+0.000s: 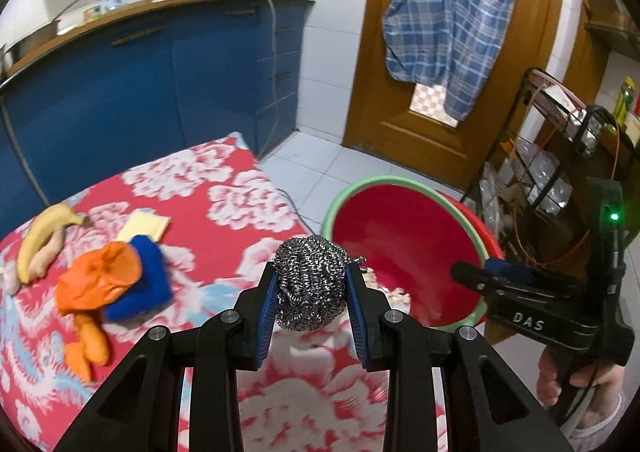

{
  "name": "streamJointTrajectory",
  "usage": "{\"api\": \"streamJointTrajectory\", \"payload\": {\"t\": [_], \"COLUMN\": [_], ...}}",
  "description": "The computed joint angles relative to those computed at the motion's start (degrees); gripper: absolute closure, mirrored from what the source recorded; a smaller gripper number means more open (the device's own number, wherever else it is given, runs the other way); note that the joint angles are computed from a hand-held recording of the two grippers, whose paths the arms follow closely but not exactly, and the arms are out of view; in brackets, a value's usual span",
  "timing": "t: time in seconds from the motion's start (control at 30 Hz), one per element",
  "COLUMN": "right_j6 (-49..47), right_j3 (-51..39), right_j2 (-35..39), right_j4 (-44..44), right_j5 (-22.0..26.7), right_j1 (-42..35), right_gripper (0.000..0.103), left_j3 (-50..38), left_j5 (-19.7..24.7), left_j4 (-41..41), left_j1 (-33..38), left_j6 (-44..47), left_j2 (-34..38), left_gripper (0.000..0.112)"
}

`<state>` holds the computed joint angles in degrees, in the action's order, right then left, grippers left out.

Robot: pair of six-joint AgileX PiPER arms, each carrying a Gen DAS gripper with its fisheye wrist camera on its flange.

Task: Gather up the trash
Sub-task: 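Carry scrubber and box over the bucket and open both tools to drop them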

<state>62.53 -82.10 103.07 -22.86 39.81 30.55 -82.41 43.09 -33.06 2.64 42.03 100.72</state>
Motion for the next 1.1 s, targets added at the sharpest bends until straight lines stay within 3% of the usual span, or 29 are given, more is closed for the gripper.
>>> {"api": "streamJointTrajectory", "payload": {"t": [0.53,0.77,0.9,1.1], "right_j6": [5.96,6.24,6.93,7.14], "right_j3": [6.86,7.96,8.11,8.46], "right_j2": [-4.06,-4.59,-4.78,-5.31], "right_j4": [-5.3,-4.79,-5.04,-4.77], "right_j5": [-2.31,-2.21,-2.16,-2.18], "right_j1": [-2.51,-3.34,-3.32,-3.01], "right_gripper": [0.038,0.038,0.038,0.038], "left_j3": [-8.28,-12.1,-11.89,-11.34], "left_j5": [0.1,1.71,0.79,0.41], "left_j4": [6.9,7.37,7.01,6.98], "left_j1": [-8.85,-10.26,-10.19,-9.39], "left_j6": [-6.81,-8.53,-8.14,-8.34], "left_j2": [9.42,12.45,12.12,11.03], "left_gripper": [0.079,0.069,0.055,0.053]}}
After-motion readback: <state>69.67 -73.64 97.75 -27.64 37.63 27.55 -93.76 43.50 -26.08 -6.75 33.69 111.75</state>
